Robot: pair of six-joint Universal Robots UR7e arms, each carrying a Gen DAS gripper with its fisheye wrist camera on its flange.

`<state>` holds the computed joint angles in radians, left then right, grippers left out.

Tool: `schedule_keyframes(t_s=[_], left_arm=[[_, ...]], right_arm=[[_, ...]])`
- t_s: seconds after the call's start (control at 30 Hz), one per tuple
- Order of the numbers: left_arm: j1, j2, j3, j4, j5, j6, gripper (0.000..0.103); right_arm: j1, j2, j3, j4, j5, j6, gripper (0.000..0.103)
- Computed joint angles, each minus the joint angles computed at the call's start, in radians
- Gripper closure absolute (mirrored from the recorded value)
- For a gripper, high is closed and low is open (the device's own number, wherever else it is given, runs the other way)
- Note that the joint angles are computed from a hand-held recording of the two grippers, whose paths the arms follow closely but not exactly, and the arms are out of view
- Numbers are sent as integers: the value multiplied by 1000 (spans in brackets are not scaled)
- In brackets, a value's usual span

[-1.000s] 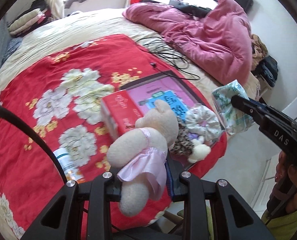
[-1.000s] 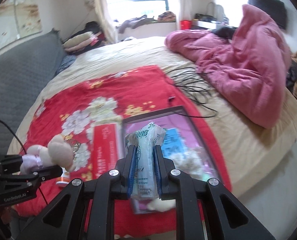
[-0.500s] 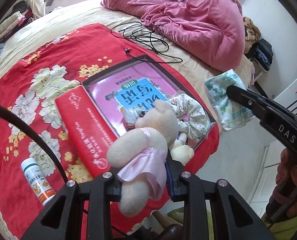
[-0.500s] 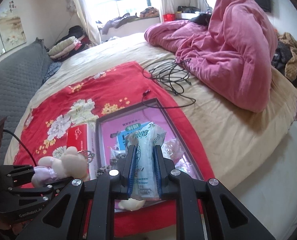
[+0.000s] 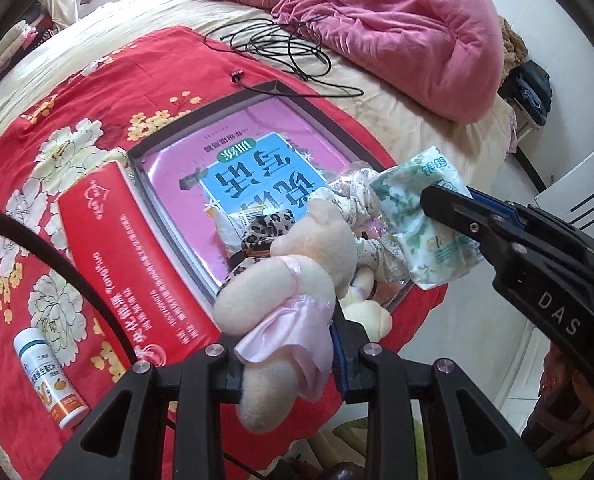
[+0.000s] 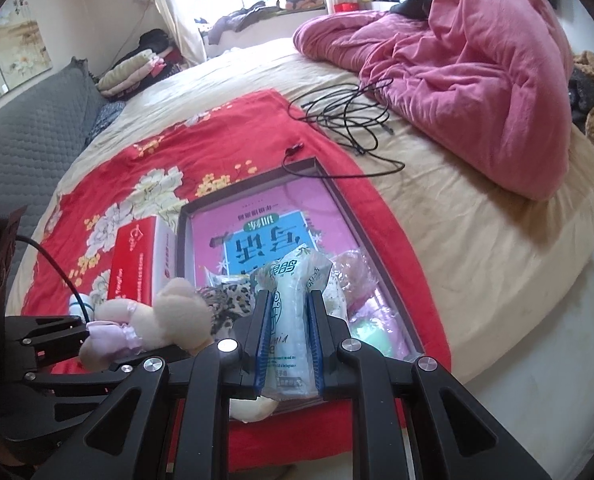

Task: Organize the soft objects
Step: 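Carry the bunny with the left tool while the right tool carries the tissue pack over the book, then lower and release the bunny with the left tool while the right tool releases the tissue pack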

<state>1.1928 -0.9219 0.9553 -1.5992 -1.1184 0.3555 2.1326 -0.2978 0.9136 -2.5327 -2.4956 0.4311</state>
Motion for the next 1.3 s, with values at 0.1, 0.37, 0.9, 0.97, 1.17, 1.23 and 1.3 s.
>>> schedule_keyframes(t_s=[0.1,0.37,0.9,0.97,1.17,1.23,1.3], left_arm=[[1,8,3,0,5,5,72],[11,45,-27,21,13,-4,72],[29,88,-77,47,-10,-20,70],[28,86,-74,43,-11,-13,70],[28,86,-71,41,-9,-9,69],[29,87,-74,41,-14,-12,68],[29,86,-76,43,-20,-16,68]], right_arm=[[-11,0,5,0,15,3,85],[-38,28,-24,21,46,-13,85],[-69,59,-50,11,51,-32,69],[-64,59,-51,4,35,-39,67],[-55,38,-24,-12,14,-35,66],[-50,28,-9,-19,5,-26,65],[-47,18,5,-27,-1,-20,59]])
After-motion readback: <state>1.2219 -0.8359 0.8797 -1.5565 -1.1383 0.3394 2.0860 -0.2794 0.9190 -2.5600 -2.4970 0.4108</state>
